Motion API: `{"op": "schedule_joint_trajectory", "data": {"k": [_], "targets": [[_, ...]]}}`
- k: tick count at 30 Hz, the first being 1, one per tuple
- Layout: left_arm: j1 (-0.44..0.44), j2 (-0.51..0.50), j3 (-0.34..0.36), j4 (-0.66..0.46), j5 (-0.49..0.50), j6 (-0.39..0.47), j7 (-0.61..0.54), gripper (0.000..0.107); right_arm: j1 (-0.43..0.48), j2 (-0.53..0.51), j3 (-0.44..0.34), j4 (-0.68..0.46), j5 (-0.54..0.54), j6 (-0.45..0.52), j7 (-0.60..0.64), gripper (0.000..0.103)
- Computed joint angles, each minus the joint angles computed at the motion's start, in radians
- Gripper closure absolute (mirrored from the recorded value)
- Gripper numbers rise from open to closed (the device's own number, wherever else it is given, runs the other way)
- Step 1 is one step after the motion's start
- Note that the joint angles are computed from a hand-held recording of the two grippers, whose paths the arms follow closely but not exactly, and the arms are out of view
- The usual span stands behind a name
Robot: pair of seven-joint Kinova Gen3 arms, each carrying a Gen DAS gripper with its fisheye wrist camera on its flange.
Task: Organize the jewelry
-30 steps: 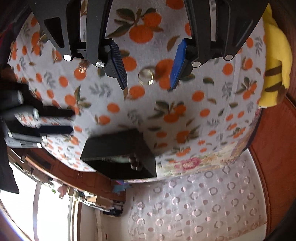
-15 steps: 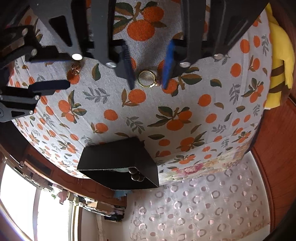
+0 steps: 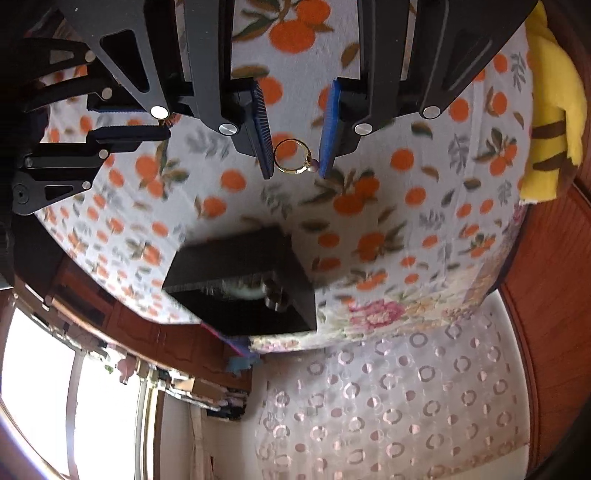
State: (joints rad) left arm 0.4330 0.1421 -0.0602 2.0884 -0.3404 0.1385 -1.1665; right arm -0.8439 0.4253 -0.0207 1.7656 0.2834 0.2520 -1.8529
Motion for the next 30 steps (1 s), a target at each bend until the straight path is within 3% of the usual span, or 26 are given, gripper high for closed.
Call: {"op": "schedule_joint_trajectory", "data": {"k": [6,11,16,19,22,26,30], "targets": [[0.006,0.026,0.011,-0.088,0.019,0.004,-0.003,0.084,0.007,-0.029,0.096,-0.033,0.028,-0.016,-0.058,0.086],[0.066,0.074,-0.042,-0.169,-0.004,0.03,0.033,0.084,0.124,-0.006,0.045,-0.148,0.004,0.05,-0.037,0.086],[0.035,0.098,-0.017,-0.213,0.023,0.037,0.004,0.084,0.186,0.03,0.018,-0.248,-0.025,0.111,-0.022,0.085],[-0.029,0.117,0.047,-0.248,0.074,0.047,-0.049,0.084,0.221,0.038,-0.005,-0.269,-0.057,0.118,-0.014,0.085],[-0.061,0.134,0.072,-0.277,0.121,0.054,-0.094,0.084,0.233,0.039,-0.01,-0.27,-0.075,0.109,-0.015,0.074],[-0.079,0.142,0.086,-0.287,0.166,0.051,-0.118,0.083,0.258,0.031,-0.033,-0.254,-0.099,0.094,0.006,0.072],[-0.008,0.129,0.014,-0.263,0.155,0.032,-0.084,0.066,0.238,0.005,-0.007,-0.208,-0.099,0.059,-0.011,0.072]]}}
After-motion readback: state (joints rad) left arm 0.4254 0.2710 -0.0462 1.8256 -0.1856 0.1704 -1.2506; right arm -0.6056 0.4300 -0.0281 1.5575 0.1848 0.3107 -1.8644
